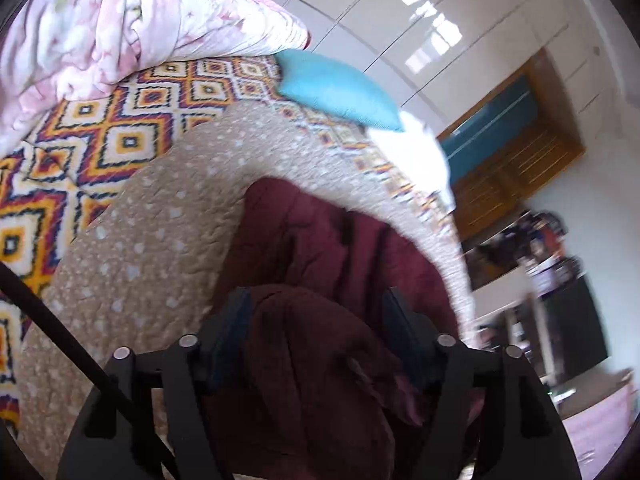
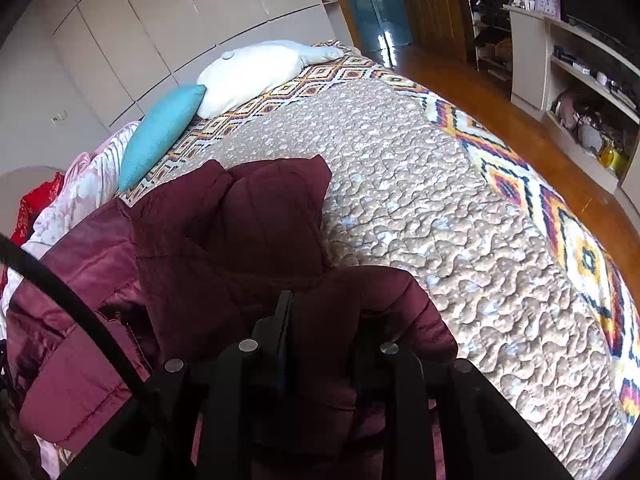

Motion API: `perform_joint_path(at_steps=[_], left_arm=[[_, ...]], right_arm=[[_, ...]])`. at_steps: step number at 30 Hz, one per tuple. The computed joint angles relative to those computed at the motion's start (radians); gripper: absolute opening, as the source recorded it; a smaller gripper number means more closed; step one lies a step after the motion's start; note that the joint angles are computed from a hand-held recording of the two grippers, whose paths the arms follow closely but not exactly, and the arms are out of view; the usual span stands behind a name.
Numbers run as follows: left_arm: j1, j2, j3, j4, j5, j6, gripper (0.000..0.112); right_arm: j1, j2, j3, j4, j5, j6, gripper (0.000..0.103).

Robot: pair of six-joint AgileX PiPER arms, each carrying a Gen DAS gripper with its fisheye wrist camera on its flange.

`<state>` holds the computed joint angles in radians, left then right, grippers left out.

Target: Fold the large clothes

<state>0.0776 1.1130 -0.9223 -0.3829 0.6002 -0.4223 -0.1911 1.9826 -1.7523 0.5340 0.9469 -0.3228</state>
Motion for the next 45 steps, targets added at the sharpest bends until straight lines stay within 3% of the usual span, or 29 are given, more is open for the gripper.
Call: perform_joint_path(at_steps=[2, 4, 6, 8, 10, 14, 17, 20, 24, 28, 35, 40, 42, 43, 44, 45], left_arm=[[0.07, -0.03, -0.033, -0.096, 0.036, 0.075, 0.074], [0.095, -0.041, -0.074, -0.064, 0.059, 0.051, 0.076], [0.074, -0.059, -0.094, 0.047, 0.071, -0.028, 0.08], [0.053, -0.058, -0.103, 0.119, 0.094, -0.066, 0.081], [0.032, -0.048, -0.104, 0.153, 0.119, -0.07, 0.081], [0.033, -0.04, -0.048, 0.135, 0.099, 0.004, 0.081], [0.099, -0.038, 0.024, -0.015, 0.073, 0.17, 0.081], [0.157, 0.003, 0.067, -0.17, 0.069, 0.369, 0.081], [0.162, 0.113, 0.05, -0.286, 0.087, 0.583, 0.081], [0.135, 0.242, -0.032, -0.315, 0.052, 0.661, 0.081], [0.074, 0.507, -0.279, -0.317, 0.083, 0.673, 0.084], [0.023, 0.582, -0.349, -0.259, 0.065, 0.597, 0.086], [0.009, 0.532, -0.301, -0.249, 0.022, 0.576, 0.068], [-0.005, 0.501, -0.279, -0.192, -0.004, 0.513, 0.048], [-0.018, 0.48, -0.272, -0.118, -0.012, 0.433, 0.042], [-0.029, 0.453, -0.26, -0.054, -0.018, 0.358, 0.039]], right_arm=[[-0.015, 0.031, -0.041, 0.05, 0.043, 0.015, 0.028], [-0.048, 0.071, -0.103, 0.136, 0.109, 0.032, 0.033], [-0.086, 0.093, -0.136, 0.252, 0.158, 0.033, 0.048], [-0.116, 0.088, -0.128, 0.357, 0.181, 0.022, 0.076], [-0.131, 0.052, -0.097, 0.41, 0.157, 0.009, 0.084], [-0.159, 0.02, -0.126, 0.443, 0.211, -0.044, 0.086], [-0.145, -0.025, -0.125, 0.344, 0.212, -0.12, 0.09], [-0.081, -0.062, -0.095, 0.153, 0.14, -0.196, 0.091], [-0.014, -0.026, -0.098, 0.008, 0.074, -0.213, 0.091], [0.048, 0.056, -0.166, -0.087, 0.029, -0.197, 0.091], [0.131, 0.247, -0.454, -0.201, 0.129, -0.089, 0.093], [0.138, 0.316, -0.539, -0.224, 0.162, -0.038, 0.092], [0.137, 0.297, -0.49, -0.242, 0.126, -0.023, 0.079], [0.135, 0.28, -0.456, -0.251, 0.102, -0.015, 0.063], [0.13, 0.255, -0.415, -0.26, 0.076, -0.008, 0.042], [0.122, 0.229, -0.38, -0.258, 0.056, -0.007, 0.035]])
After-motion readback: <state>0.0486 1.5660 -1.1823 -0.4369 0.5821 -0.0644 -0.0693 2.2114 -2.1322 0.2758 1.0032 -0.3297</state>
